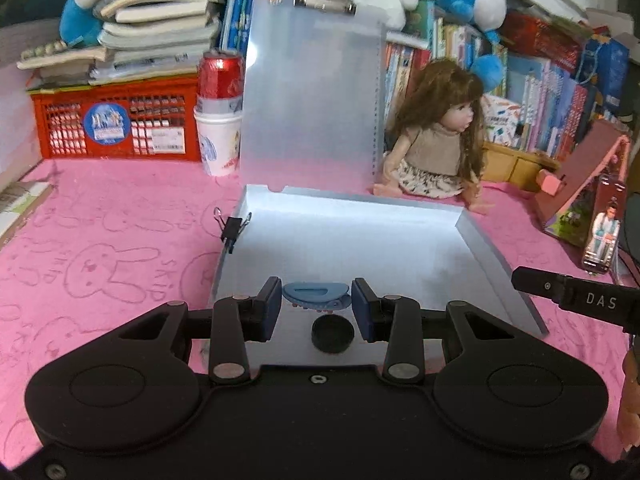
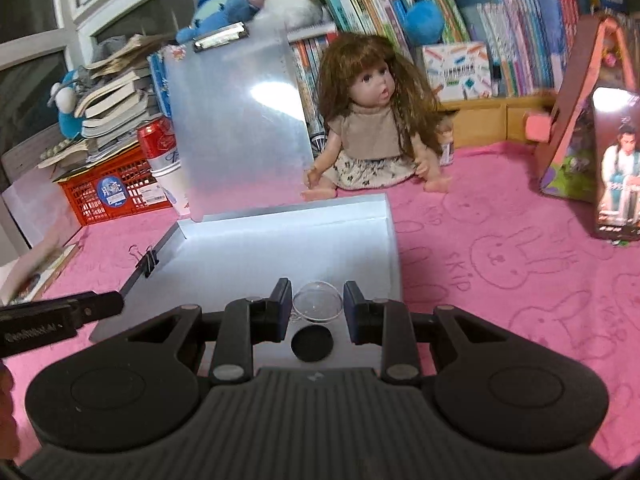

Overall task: Organize rigid objects
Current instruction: 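Carry the blue clip and clear dome into the white box with both tools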

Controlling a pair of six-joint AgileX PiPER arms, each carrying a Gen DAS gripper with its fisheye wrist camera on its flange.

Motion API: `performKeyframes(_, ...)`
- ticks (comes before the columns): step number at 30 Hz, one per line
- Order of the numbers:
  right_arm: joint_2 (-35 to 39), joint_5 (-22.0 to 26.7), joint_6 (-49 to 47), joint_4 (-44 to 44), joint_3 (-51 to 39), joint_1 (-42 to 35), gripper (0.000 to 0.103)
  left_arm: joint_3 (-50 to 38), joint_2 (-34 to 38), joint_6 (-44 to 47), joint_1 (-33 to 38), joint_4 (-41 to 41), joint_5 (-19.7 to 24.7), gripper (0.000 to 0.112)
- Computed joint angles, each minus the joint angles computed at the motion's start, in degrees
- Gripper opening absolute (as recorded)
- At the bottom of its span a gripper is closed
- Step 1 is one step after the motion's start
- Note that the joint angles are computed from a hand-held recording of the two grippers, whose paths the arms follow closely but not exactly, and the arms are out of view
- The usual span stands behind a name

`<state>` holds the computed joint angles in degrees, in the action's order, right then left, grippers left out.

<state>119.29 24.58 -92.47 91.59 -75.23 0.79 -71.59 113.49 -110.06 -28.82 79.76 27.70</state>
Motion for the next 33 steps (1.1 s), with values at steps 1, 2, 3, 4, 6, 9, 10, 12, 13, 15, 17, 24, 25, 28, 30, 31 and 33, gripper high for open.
performKeyframes(1, 0.96, -0.32, 4.74, -3.91, -1.91, 0.29, 0.032, -2.6, 1.49, 4.46, 0.85, -3.83, -0.53, 0.037)
performKeyframes(2, 2.11, -0.65, 10.35, -8.66, -4.16, 0.71, 0.032, -5.24, 3.02, 8.99, 1.47, -7.78, -0.54, 0.036)
performKeyframes(3, 3.32, -0.78, 15.96, -13.67, -6.43, 1.17, 0.032, -7.62, 4.47, 12.86, 1.95, -11.2, -0.29, 0.036)
performKeyframes(4, 4.3, -0.94, 20.33, -17.62, -8.15, 1.61, 0.032, -10.01, 5.97, 16.39, 2.44, -14.42, 0.01, 0.036)
performKeyframes(6, 6.33, -1.05, 29.48, -26.0, -11.65, 2.61, 0.032, -13.96, 8.5, 21.86, 3.36, -19.7, 0.31, 0.037)
performKeyframes(9, 8.56, -0.74, 36.64, -32.65, -14.88, 3.58, 0.032, -18.06, 11.49, 26.48, 4.23, -24.68, 0.91, 0.037)
performKeyframes(10, 9.1, -0.79, 37.9, -34.03, -15.56, 3.9, 0.032, -19.1, 12.41, 27.12, 4.25, -25.29, 1.39, 0.037)
performKeyframes(12, 9.95, -1.28, 40.14, -36.58, -16.63, 4.64, 0.033, -21.35, 14.39, 28.65, 4.3, -26.44, 2.5, 0.037)
performKeyframes(13, 10.37, -1.36, 41.43, -37.98, -17.37, 4.94, 0.033, -21.82, 14.94, 28.67, 4.28, -26.47, 2.7, 0.037)
performKeyframes(15, 11.04, -1.61, 42.98, -40.11, -18.43, 5.5, 0.033, -23.14, 16.12, 29.4, 4.41, -27.33, 3.0, 0.037)
performKeyframes(17, 11.53, -2.19, 44.29, -42.03, -19.16, 6.08, 0.033, -23.88, 16.78, 29.69, 4.54, -27.91, 2.99, 0.037)
performKeyframes(24, 13.29, -2.0, 49.48, -47.19, -21.78, 6.76, 0.033, -24.99, 18.15, 30.54, 4.16, -27.67, 3.52, 0.037)
performKeyframes(25, 13.43, -2.15, 49.72, -47.47, -21.88, 6.83, 0.033, -25.0, 18.27, 30.62, 4.11, -27.62, 3.49, 0.037)
performKeyframes(28, 13.56, -2.88, 49.87, -47.86, -21.78, 7.12, 0.033, -25.24, 18.73, 30.59, 3.93, -27.56, 3.7, 0.037)
performKeyframes(30, 13.67, -3.23, 50.04, -48.22, -21.8, 7.31, 0.033, -25.42, 19.03, 30.49, 3.88, -27.67, 3.7, 0.037)
performKeyframes(31, 13.67, -3.6, 50.05, -48.5, -21.71, 7.43, 0.033, -25.48, 19.16, 30.43, 3.88, -27.7, 3.62, 0.037)
performKeyframes(33, 13.71, -4.57, 50.15, -49.21, -21.47, 7.76, 0.033, -25.53, 19.39, 30.57, 3.9, -27.75, 3.48, 0.037)
